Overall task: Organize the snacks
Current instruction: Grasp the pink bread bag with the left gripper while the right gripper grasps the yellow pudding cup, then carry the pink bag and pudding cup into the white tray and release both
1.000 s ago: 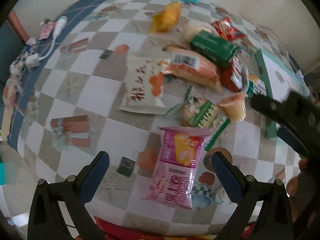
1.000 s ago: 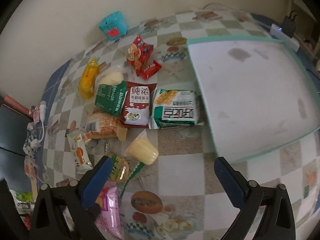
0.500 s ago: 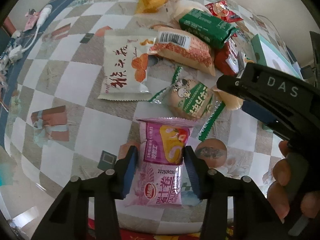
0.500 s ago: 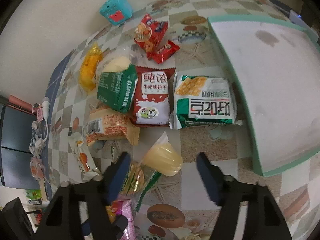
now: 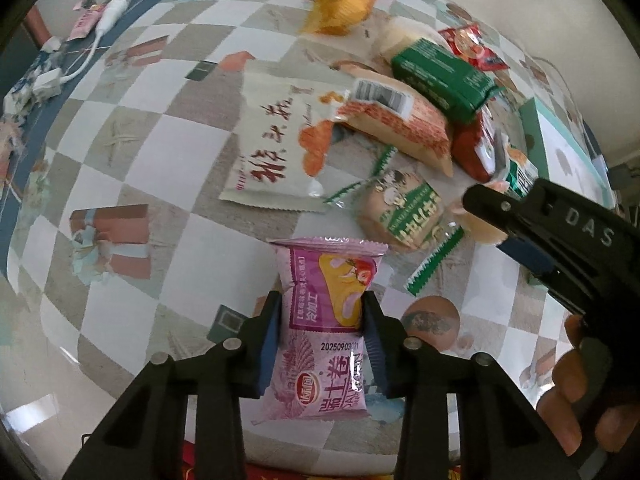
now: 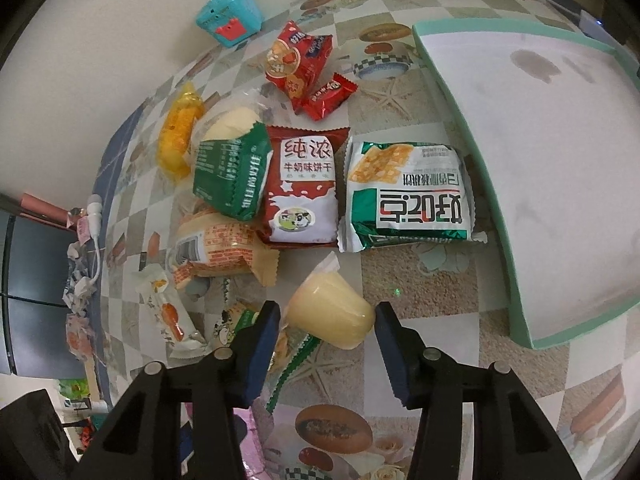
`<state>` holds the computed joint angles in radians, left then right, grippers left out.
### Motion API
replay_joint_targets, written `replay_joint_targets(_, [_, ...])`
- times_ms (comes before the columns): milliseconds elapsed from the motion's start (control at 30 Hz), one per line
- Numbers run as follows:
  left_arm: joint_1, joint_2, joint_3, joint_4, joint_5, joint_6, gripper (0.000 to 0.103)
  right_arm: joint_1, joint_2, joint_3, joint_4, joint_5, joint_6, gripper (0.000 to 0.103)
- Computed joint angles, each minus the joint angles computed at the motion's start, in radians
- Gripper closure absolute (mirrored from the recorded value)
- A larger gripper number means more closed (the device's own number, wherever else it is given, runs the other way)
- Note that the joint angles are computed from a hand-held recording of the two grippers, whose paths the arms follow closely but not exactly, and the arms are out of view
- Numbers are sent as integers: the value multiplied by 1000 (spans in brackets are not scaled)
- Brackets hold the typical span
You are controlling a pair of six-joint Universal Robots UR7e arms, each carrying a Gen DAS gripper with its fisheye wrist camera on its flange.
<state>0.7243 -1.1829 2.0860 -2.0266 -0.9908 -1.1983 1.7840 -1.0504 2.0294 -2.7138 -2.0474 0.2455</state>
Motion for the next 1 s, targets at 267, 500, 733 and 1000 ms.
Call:
replay_joint_targets(267, [-12,-35,-29,101,93,-56,64,10,-30,4,5,13,-1,51])
replay_joint_targets(500, [-14,29,-106,108,127,-44,64,12,-61,9,-7,21,-10,51])
replay_joint_targets(733, [-68,77,-200,154,150,-27,64,8,-104,23,-70,9,-6,51])
replay_joint_targets(1000, [-50,230,-362,104,134,86,64,-31,-147,11,-127,-126,34,51])
